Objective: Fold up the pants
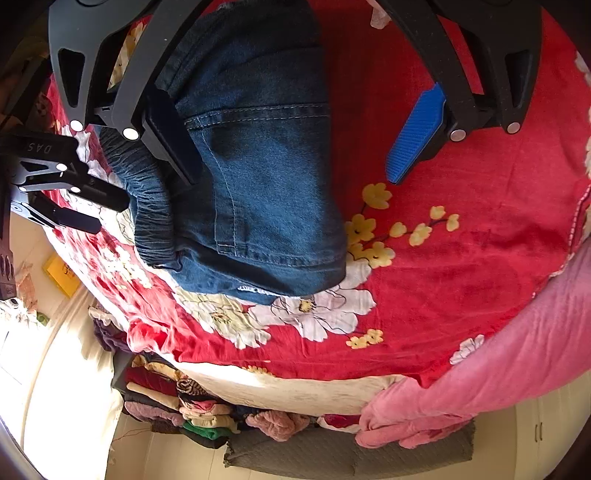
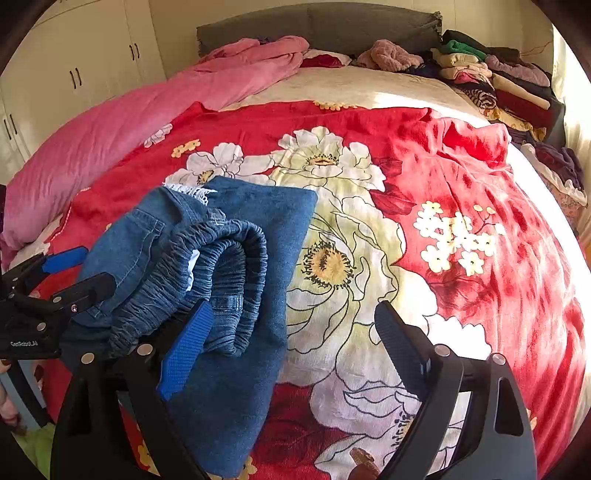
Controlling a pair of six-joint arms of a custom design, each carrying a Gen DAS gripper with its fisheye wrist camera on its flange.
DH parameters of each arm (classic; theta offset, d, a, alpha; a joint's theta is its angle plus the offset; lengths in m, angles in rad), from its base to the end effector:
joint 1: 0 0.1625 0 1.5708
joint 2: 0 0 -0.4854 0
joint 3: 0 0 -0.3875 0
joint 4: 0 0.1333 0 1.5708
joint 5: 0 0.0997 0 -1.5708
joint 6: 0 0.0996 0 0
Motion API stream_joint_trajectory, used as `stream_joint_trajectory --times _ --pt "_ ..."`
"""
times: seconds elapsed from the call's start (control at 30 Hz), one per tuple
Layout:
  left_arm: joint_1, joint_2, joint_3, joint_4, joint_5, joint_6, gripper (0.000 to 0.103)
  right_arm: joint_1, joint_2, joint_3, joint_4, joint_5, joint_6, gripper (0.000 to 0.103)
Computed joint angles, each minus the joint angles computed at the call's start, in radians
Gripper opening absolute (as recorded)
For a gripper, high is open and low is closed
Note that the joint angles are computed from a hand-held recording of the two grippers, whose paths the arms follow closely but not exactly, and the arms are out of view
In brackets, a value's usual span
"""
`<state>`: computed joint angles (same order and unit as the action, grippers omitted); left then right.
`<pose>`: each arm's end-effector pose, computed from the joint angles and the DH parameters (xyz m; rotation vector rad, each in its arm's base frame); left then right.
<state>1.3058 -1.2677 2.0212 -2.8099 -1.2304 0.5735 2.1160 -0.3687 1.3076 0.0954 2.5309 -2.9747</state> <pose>0.0142 -0.5836 0.3242 0.9852 2.4904 -0.5842 0.3684 -0.5077 -0.0753 0.1059 -2.2512 0.9797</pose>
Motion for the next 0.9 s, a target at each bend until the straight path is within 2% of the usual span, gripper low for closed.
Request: stream_joint_trajectory --times 0.23,0.27,0.4,0.7,0.9 --pt "-0.012 -0.049 0.033 -0.05 -0.003 0.014 0.093 0.052 -0.064 0.11 -0.178 0.041 -0.05 0.089" --pt "-0.014 -0.058 0.037 -0.053 -0.006 0.017 0.093 0.06 -0.07 0.122 -0.194 0.046 -0.052 0.099" --pt "-0.019 -0.108 0.056 -0.044 -0.033 0.021 0.093 0.105 -0.095 0.177 -0.291 0.082 -0.088 0.098" --pt "-0.028 -0.223 0.114 -0.022 -0.054 0.036 0.093 0.205 -0.106 0.224 -0.32 0.196 -0.067 0.098" --pt "-0.026 -0.284 0.142 -0.004 -0.062 0.044 0.093 0.254 -0.105 0.24 -0.322 0.239 -0.043 0.098"
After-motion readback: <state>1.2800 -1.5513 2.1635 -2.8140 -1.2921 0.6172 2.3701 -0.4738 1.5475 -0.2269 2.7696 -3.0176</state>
